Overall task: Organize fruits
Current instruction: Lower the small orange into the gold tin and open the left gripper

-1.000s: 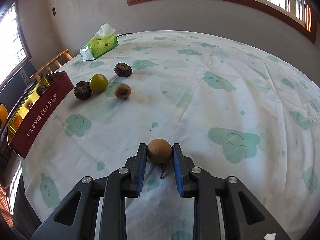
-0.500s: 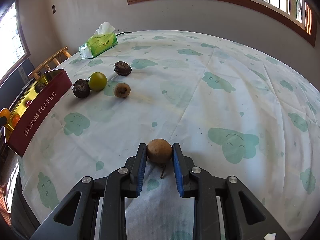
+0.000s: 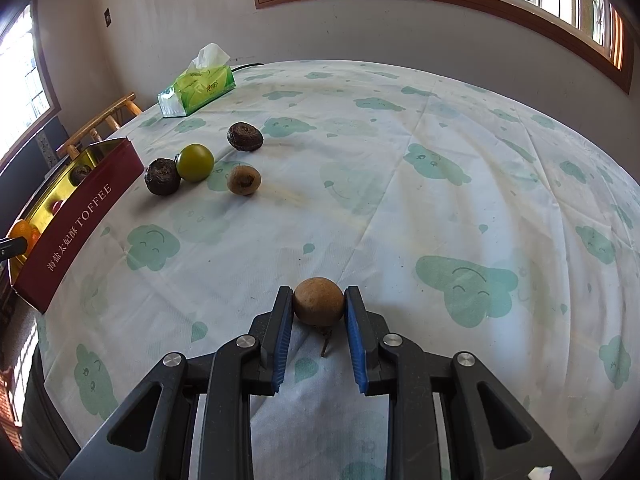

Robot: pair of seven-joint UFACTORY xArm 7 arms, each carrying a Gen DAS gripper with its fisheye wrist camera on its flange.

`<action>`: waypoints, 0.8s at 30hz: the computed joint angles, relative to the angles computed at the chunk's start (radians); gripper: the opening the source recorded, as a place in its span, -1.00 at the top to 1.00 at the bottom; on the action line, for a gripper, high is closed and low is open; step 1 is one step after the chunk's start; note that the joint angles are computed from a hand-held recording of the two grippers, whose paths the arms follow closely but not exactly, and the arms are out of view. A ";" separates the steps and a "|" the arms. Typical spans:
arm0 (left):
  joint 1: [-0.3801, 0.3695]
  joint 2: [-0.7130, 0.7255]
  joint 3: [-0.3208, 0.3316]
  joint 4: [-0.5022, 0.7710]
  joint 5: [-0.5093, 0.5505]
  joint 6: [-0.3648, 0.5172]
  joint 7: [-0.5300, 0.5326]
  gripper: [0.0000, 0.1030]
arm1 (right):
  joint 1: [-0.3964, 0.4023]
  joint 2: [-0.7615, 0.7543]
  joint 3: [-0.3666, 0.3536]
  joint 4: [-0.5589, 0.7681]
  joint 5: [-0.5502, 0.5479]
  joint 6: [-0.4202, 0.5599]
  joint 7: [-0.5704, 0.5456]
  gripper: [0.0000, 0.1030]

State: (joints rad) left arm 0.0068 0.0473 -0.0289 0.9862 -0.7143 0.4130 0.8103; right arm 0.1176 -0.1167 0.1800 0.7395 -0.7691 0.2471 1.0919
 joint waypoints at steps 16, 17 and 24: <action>-0.032 0.071 -0.013 0.090 0.164 -0.066 -0.105 0.31 | 0.000 0.000 -0.001 0.000 0.001 0.000 -0.002 0.54; -0.032 0.091 -0.014 0.116 0.199 -0.063 -0.135 0.31 | 0.000 0.000 -0.001 0.000 0.000 0.000 -0.002 0.54; -0.046 0.228 -0.014 0.298 0.435 -0.033 -0.341 0.31 | 0.000 -0.001 -0.002 -0.002 0.004 -0.002 -0.004 0.54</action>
State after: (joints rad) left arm -0.0391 0.2754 -0.0426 1.2839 -0.2795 0.3796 0.4694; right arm 0.1178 -0.1176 0.1783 0.7379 -0.7646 0.2447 1.0875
